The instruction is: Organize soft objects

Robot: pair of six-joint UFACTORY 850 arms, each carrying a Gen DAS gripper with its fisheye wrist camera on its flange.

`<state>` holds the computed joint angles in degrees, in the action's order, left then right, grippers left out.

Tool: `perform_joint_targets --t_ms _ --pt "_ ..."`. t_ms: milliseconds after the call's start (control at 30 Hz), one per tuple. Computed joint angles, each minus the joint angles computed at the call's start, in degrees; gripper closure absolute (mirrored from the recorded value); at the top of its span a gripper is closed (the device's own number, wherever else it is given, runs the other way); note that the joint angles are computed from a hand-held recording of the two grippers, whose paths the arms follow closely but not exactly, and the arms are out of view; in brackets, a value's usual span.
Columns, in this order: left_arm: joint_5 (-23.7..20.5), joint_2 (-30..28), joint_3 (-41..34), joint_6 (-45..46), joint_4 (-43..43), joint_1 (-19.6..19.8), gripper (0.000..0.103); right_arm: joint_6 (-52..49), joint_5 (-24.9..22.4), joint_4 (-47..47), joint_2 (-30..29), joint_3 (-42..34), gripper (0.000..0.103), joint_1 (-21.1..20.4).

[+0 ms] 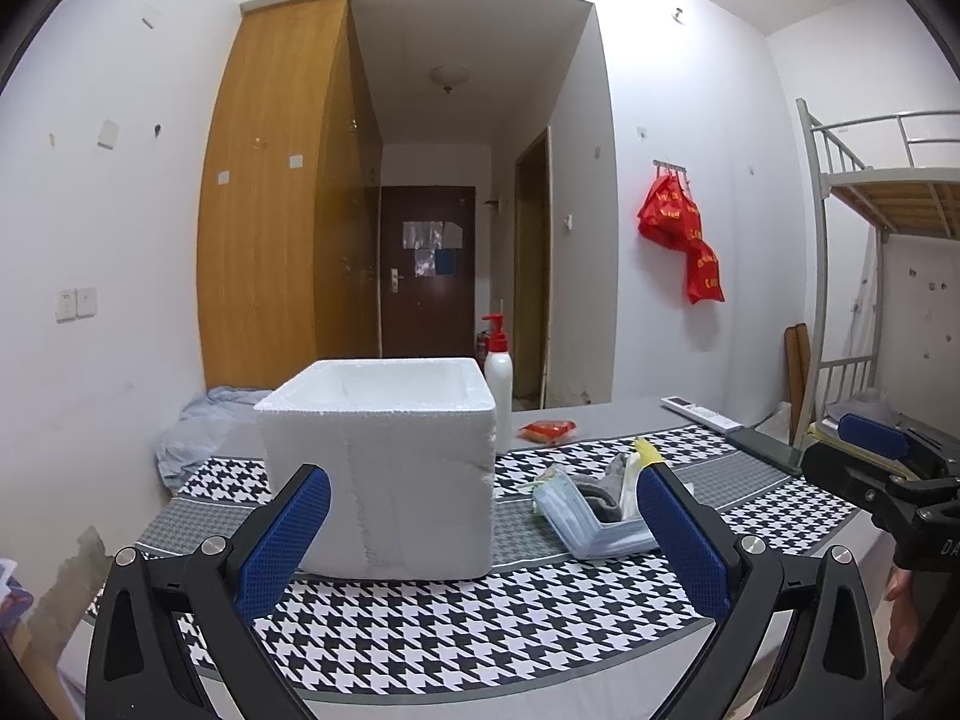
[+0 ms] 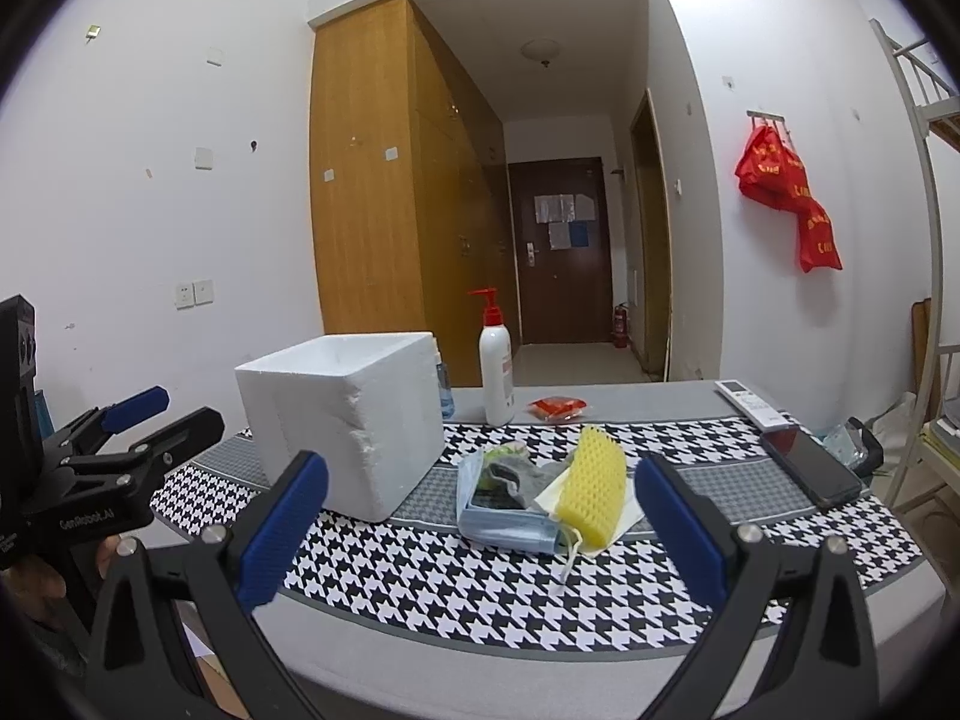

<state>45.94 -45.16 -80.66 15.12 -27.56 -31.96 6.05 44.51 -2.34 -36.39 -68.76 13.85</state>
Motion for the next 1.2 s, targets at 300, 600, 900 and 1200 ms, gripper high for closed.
perform_joint_targets --t_ms 300,600,900,1200 --pt "-2.5 -0.4 -1.3 -0.6 0.6 0.3 0.001 -0.2 -0.5 0.2 0.0 -0.1 0.000 0.0" --pt "-5.9 -2.3 -5.5 2.9 -1.8 0.2 0.001 0.9 -1.6 -0.9 -0.6 -1.5 0.000 -1.0" --pt "-14.3 -6.1 -12.4 0.9 0.8 1.0 0.001 1.1 -6.1 -0.4 -3.4 -6.1 0.000 -2.0" --pt "-22.4 -10.4 -20.8 8.8 -5.1 0.8 0.001 2.1 -9.7 -0.6 -5.5 -9.6 0.000 -3.0"
